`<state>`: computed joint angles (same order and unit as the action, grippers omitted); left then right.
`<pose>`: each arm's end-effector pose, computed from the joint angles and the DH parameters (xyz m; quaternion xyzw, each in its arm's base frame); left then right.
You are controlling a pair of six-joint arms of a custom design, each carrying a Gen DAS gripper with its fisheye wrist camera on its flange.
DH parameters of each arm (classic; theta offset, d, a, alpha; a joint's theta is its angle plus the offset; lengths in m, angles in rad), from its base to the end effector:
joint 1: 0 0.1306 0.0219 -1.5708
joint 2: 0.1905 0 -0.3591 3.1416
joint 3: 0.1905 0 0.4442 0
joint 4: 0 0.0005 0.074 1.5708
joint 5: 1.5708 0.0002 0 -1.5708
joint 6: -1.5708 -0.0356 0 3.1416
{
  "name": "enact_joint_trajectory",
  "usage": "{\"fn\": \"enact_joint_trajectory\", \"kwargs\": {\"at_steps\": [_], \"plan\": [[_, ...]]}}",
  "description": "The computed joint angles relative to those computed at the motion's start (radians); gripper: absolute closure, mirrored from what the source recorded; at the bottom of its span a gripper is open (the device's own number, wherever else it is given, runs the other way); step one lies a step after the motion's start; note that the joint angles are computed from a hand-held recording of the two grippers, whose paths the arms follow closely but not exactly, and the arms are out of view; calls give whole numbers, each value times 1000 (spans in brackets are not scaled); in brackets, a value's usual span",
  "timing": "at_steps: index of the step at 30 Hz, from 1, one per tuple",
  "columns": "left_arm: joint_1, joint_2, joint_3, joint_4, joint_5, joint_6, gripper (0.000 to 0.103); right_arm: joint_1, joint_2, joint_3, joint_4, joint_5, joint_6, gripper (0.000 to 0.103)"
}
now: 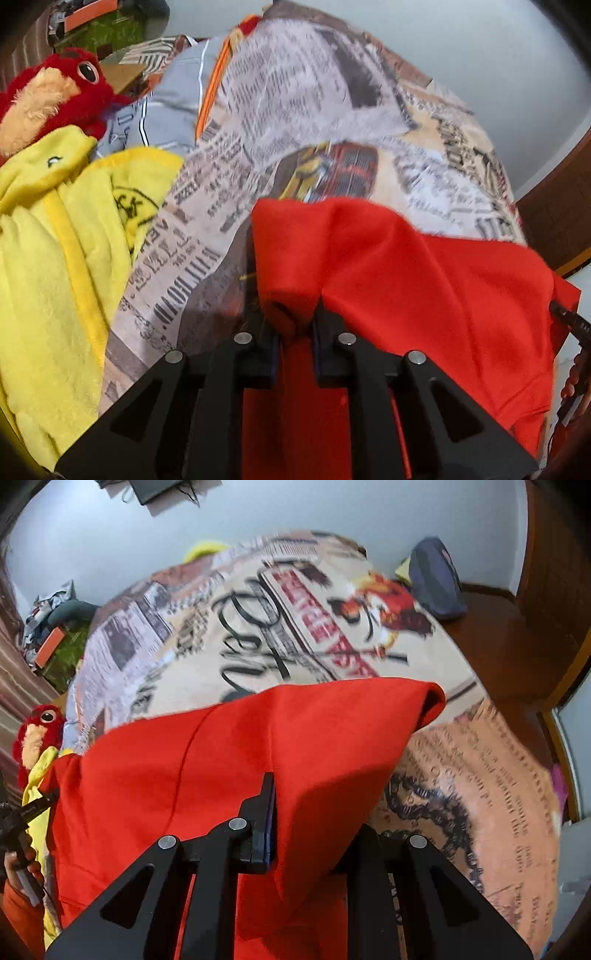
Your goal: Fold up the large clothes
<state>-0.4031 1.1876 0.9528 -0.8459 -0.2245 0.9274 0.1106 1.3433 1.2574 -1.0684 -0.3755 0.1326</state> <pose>0.4041 -0.1643 0.2837 -0.2761 0.9240 -0.0633 0.2567 0.4899 0.0670 0.3533 -0.1549 0.9494 0.1804 0.2051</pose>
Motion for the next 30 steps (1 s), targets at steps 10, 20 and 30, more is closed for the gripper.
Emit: {"fn": "enact_joint_trajectory", "kwargs": {"at_steps": [10, 20, 30], "plan": [[-39, -3, 9, -90, -53, -18, 72, 12, -45, -24, -22, 140, 19, 57], [-158, -53, 101, -296, -203, -38, 72, 24, -248, -79, -65, 183, 152, 51], [-367, -151, 174, -473, -358, 96, 37, 0, -449, -110, -122, 114, 142, 34]]}}
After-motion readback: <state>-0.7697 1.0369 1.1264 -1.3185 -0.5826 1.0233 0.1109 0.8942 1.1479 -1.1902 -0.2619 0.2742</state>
